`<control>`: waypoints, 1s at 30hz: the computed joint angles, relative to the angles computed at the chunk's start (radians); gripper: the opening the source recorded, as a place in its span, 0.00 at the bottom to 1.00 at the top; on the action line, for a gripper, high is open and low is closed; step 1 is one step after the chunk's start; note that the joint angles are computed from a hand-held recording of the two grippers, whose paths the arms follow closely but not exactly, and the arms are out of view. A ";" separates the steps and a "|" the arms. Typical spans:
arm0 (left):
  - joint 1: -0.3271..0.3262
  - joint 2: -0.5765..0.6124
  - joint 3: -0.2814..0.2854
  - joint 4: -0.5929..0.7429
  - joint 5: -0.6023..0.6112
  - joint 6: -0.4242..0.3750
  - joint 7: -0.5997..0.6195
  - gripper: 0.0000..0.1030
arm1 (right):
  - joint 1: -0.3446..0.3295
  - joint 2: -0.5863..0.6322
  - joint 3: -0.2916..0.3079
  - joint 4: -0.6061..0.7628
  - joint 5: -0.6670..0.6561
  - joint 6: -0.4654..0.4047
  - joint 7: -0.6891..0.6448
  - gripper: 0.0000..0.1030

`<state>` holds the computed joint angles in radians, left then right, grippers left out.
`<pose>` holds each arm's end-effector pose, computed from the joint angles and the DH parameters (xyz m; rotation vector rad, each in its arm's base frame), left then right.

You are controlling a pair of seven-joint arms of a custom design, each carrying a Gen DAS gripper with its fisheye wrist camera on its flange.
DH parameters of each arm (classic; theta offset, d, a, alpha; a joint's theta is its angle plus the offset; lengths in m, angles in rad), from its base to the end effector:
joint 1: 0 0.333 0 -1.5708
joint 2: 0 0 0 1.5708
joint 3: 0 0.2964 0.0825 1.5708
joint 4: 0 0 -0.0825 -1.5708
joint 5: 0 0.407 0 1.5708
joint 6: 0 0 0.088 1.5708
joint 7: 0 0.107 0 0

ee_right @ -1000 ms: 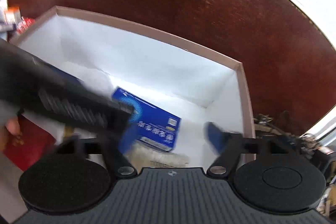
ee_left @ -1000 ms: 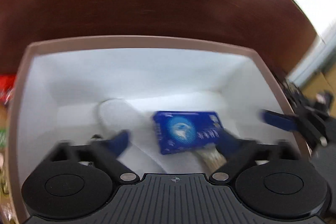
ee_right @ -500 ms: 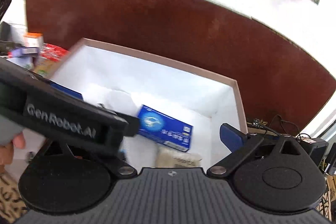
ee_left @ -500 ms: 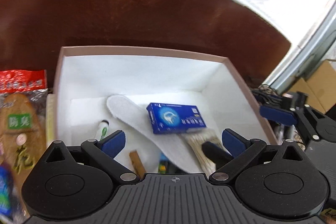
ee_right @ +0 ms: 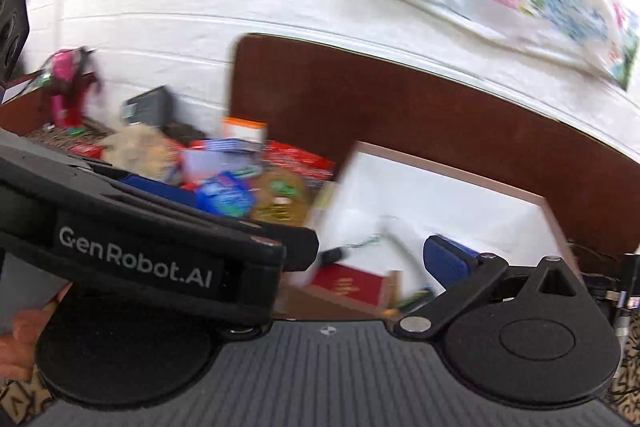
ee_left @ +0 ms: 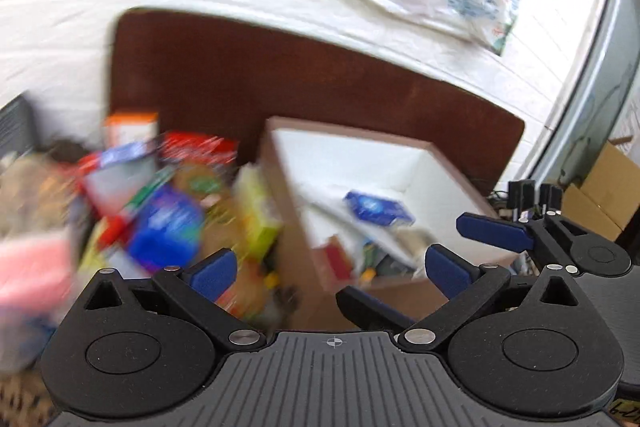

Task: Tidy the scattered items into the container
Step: 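Move both tools back toward the pink bag of plastic bags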

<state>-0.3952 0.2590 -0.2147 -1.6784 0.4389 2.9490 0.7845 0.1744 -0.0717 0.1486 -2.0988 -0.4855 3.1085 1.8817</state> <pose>0.5666 -0.4099 0.5467 -1.6001 1.9003 -1.3344 0.5506 0.2280 0.5470 -1.8745 1.1195 -0.8803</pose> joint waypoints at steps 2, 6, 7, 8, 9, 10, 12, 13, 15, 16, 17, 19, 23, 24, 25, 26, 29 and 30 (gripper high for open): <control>-0.007 -0.087 0.037 -0.139 0.048 0.045 -0.090 1.00 | -0.006 -0.013 0.030 -0.030 -0.061 0.013 0.073 1.00; 0.051 -0.218 0.026 -0.362 0.050 0.088 -0.148 1.00 | 0.103 -0.005 0.015 -0.090 0.174 0.010 -0.105 1.00; 0.068 -0.245 0.018 -0.406 0.039 0.092 -0.140 1.00 | 0.106 0.001 0.031 -0.096 0.170 0.003 -0.095 1.00; 0.083 -0.268 0.015 -0.442 0.060 0.093 -0.158 1.00 | 0.111 0.011 0.043 -0.096 0.159 -0.006 -0.083 1.00; 0.102 -0.290 0.010 -0.472 0.103 0.092 -0.193 1.00 | 0.113 0.020 0.054 -0.093 0.129 -0.017 -0.054 1.00; 0.123 -0.307 0.002 -0.495 0.150 0.088 -0.230 1.00 | 0.120 0.033 0.059 -0.083 0.093 -0.033 -0.022 1.00; 0.160 -0.337 -0.012 -0.527 0.209 0.087 -0.273 1.00 | 0.149 0.047 0.056 -0.069 0.046 -0.060 0.017 1.00; 0.175 -0.350 -0.014 -0.541 0.220 0.097 -0.275 1.00 | 0.165 0.053 0.049 -0.062 0.043 -0.060 0.012 1.00; 0.209 -0.372 -0.016 -0.560 0.237 0.128 -0.273 1.00 | 0.188 0.072 0.032 -0.031 -0.016 -0.054 0.041 1.00; 0.232 -0.381 -0.021 -0.565 0.255 0.143 -0.285 1.00 | 0.198 0.080 0.020 -0.011 -0.073 -0.057 0.081 1.00; 0.261 -0.387 -0.033 -0.566 0.284 0.157 -0.314 1.00 | 0.209 0.095 0.006 0.019 -0.150 -0.065 0.144 1.00; 0.315 -0.389 -0.052 -0.552 0.334 0.176 -0.364 1.00 | 0.235 0.122 -0.023 0.069 -0.242 -0.078 0.225 1.00; 0.299 -0.372 0.003 -0.525 0.228 0.208 -0.257 0.99 | 0.296 0.185 -0.088 0.166 -0.348 -0.089 0.353 0.99; 0.263 -0.363 0.040 -0.521 0.140 0.219 -0.173 0.98 | 0.313 0.201 -0.108 0.191 -0.381 -0.090 0.397 0.99; 0.218 -0.352 0.082 -0.515 0.030 0.224 -0.072 0.96 | 0.325 0.218 -0.123 0.215 -0.396 -0.086 0.428 0.99; 0.179 -0.341 0.116 -0.508 -0.069 0.226 0.021 0.95 | 0.331 0.231 -0.134 0.231 -0.391 -0.078 0.440 0.99; 0.101 -0.294 0.173 -0.460 -0.370 0.195 0.311 0.85 | 0.346 0.281 -0.156 0.290 -0.318 -0.057 0.434 0.98; 0.094 -0.278 0.172 -0.443 -0.471 0.181 0.405 0.82 | 0.347 0.298 -0.157 0.309 -0.281 -0.055 0.414 0.97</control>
<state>-0.3014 -0.0190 -0.0430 -2.1218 -0.0325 3.1295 1.1893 0.5210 0.2258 -0.0083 -1.7896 -0.7662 3.0531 2.2957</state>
